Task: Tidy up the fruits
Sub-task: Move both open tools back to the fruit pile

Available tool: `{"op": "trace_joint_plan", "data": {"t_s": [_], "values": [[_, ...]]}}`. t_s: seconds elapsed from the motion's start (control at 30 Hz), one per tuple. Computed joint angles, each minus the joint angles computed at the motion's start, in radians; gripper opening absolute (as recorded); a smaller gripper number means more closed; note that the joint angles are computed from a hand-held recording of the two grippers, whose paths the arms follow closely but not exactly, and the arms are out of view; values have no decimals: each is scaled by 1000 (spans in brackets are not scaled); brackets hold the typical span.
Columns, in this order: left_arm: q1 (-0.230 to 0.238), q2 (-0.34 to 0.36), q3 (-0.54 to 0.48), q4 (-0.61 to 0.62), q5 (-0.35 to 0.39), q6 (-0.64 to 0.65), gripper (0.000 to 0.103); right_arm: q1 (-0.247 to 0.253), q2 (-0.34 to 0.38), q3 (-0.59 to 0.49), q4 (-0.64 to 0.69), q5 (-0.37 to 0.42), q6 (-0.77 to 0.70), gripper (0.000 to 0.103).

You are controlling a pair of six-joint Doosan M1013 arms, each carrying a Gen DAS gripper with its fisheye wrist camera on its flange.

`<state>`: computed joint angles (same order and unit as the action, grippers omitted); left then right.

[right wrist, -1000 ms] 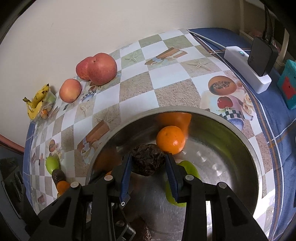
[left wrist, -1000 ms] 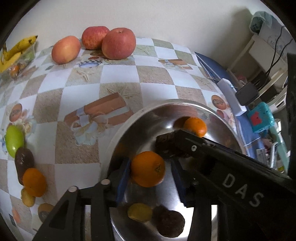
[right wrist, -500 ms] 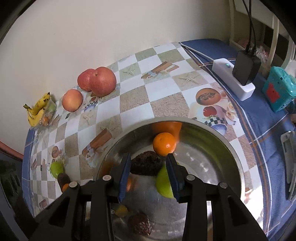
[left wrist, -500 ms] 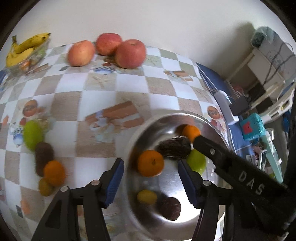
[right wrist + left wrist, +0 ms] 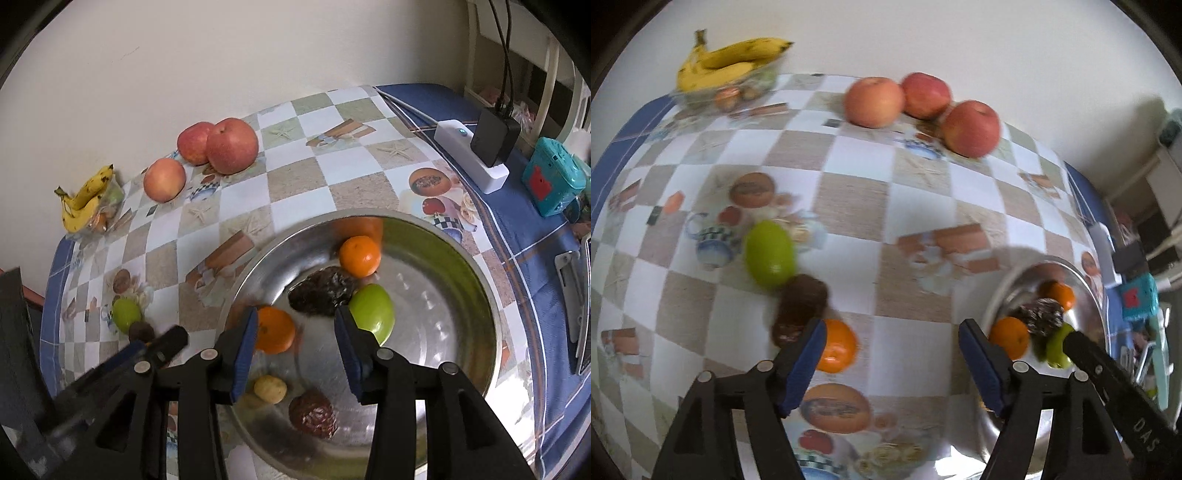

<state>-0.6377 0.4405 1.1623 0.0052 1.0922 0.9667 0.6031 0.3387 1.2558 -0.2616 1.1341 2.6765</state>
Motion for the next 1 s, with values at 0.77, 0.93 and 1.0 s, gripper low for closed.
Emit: {"op": "trace_joint_plan", "data": {"t_s": [0.77,0.93,1.0], "values": [[28,-34,35,94,-32,-77,103,19,66,-56,-54,67,-50,97],[47,-46,44,137,-33,-91,103,25,91,-86,-34,75,-98,97],[55,-52,50,172,-30,-114,103,28,101,-98,-24,72,-117,97]]}}
